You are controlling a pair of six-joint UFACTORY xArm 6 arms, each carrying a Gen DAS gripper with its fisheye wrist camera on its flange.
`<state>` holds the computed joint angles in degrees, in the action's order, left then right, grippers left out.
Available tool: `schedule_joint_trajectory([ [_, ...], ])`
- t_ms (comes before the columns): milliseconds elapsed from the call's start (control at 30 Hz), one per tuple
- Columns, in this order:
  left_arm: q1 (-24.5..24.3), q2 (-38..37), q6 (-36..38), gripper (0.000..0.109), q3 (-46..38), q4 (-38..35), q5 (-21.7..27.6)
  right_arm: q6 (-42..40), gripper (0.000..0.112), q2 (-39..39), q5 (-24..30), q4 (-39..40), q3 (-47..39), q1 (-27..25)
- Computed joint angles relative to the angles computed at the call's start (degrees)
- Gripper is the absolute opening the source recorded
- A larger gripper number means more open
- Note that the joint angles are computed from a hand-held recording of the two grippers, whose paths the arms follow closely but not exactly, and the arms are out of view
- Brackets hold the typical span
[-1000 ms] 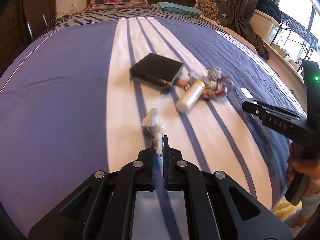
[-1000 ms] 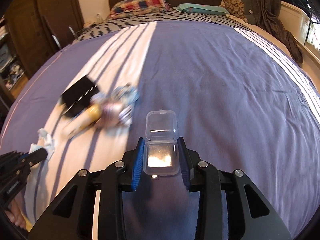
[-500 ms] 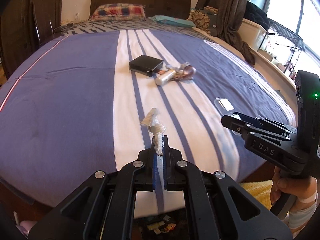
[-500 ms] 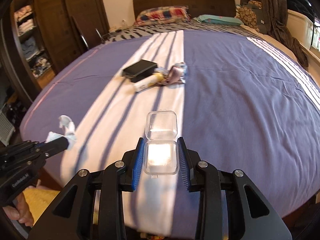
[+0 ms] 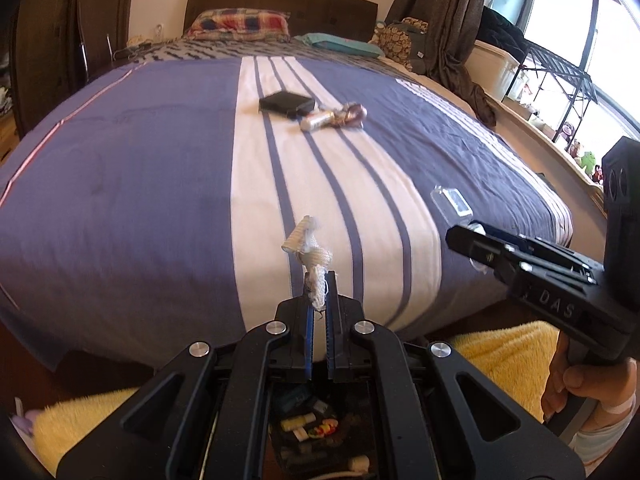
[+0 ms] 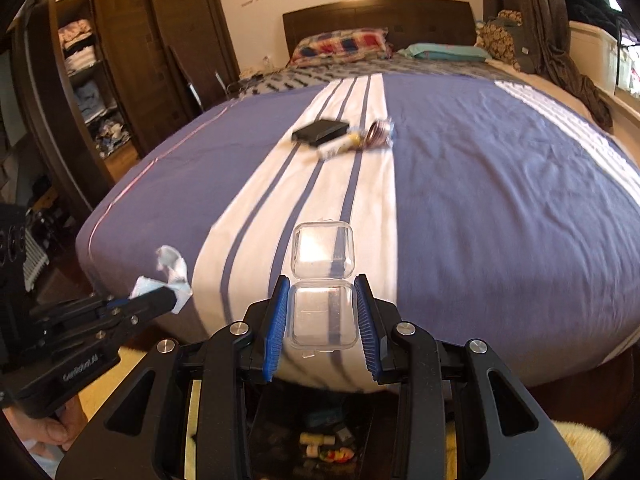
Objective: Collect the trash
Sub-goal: 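Carry the tissue and clear plastic box down over the black bin, then open both grippers to drop the tissue and plastic box into the bin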
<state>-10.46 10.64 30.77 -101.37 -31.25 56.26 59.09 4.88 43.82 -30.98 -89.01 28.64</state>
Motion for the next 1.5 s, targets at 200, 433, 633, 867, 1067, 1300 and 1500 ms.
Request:
schedule_joint_trajectory([
  [200, 0.2, -3.5, 0.6, 0.003, 7.6, 0.7, -0.4, 0.3, 0.034, -1.4, -0.1, 2.6, 4.9, 1.6],
  [433, 0.2, -4.1, 0.3, 0.003, 12.5, 2.7, 1.4, -1.2, 0.034, -0.5, 0.0, 6.7, 7.6, 2.4],
  [633, -0.3, -2.7, -0.5, 0.003, 15.0, 5.0, 3.6, -3.6, 0.034, 1.3, 0.2, 10.8, 8.5, 2.7],
  [867, -0.2, -1.7, -1.2, 0.003, 18.0, 7.5, 5.1, -6.3, 0.034, 2.2, -0.8, 15.5, 10.6, 2.5],
  [1067, 0.1, 0.4, -2.1, 0.003, 17.3, 8.5, 7.4, -9.1, 0.034, 3.5, -1.4, 21.2, 12.0, 2.4],
  [1300, -0.1, 2.8, -2.6, 0.004, 15.8, 9.3, 10.5, -12.7, 0.034, 5.2, -1.4, 27.8, 12.9, 1.5],
  [1500, -0.1, 4.1, -2.9, 0.006, 14.9, 9.7, 12.1, -14.4, 0.034, 6.9, -0.8, 30.7, 12.0, 1.3],
])
